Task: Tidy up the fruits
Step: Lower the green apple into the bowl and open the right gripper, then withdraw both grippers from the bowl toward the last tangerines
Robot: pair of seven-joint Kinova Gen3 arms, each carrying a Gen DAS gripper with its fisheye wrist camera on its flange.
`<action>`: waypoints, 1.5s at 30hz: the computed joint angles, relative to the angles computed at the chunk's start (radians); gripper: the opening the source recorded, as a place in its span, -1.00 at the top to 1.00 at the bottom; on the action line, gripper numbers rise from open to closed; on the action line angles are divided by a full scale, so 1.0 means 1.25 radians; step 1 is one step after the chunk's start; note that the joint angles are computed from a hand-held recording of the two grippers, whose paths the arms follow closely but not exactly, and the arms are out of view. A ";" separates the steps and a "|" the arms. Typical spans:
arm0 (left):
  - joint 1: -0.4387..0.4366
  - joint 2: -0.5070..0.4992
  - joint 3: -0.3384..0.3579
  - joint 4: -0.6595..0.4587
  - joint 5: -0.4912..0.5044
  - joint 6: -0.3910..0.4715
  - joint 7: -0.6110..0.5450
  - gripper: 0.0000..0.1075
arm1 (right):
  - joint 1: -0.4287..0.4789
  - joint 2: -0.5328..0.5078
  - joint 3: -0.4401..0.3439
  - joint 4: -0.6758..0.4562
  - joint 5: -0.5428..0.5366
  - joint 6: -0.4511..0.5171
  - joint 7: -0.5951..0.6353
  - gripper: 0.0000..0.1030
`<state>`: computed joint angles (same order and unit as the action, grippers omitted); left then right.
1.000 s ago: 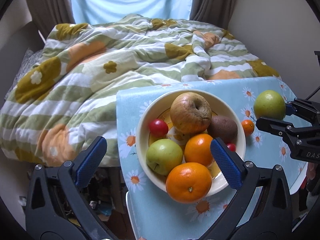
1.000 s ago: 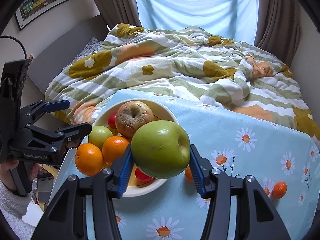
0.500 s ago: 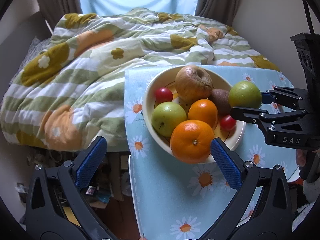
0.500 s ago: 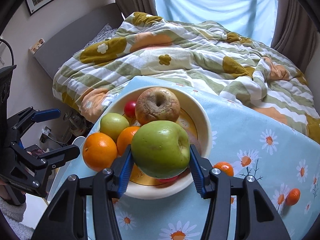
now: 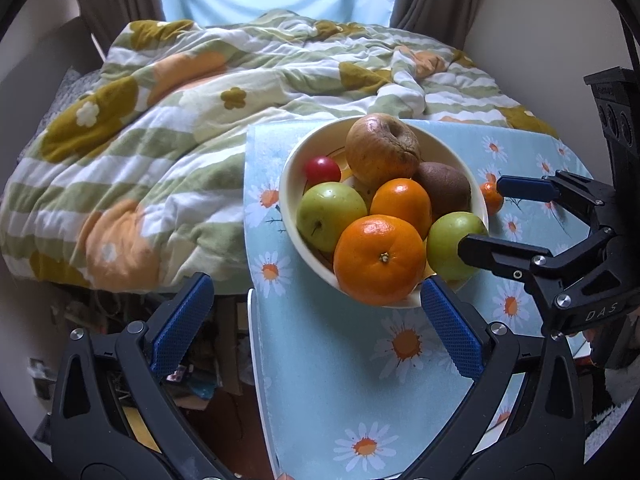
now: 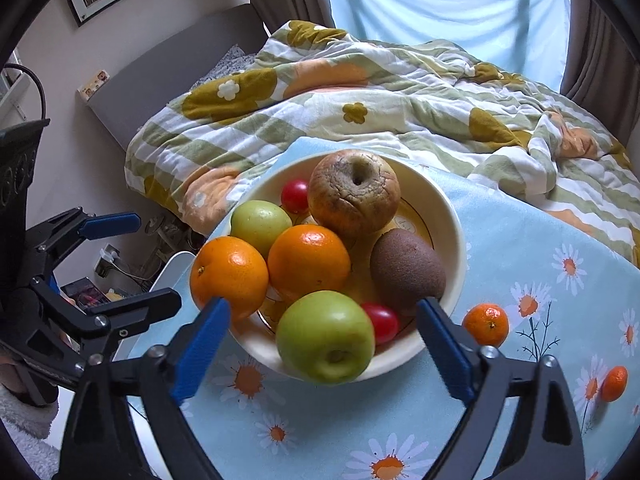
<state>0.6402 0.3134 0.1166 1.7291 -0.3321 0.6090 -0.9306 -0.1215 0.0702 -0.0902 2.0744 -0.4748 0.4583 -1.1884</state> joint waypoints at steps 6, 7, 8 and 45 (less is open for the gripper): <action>0.009 -0.003 -0.001 -0.002 -0.009 0.006 0.013 -0.92 | -0.009 -0.023 0.014 0.004 0.061 0.004 -0.071 -0.87; 0.012 -0.005 -0.002 -0.002 -0.012 0.007 0.017 -0.92 | -0.012 -0.029 0.015 0.004 0.079 0.005 -0.089 -0.87; 0.014 -0.008 -0.002 -0.003 -0.015 0.010 0.021 -0.92 | -0.014 -0.036 0.017 0.004 0.094 0.007 -0.106 -0.87; 0.298 0.173 -0.023 -0.413 -0.194 0.317 0.310 -0.92 | 0.160 -0.179 0.331 -0.025 -0.011 0.264 0.295 -1.00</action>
<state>1.0128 0.5302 0.0873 1.2128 -0.5749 1.0052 -0.5425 0.0784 -0.1534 0.3233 2.0437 -0.4880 0.7883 -0.8192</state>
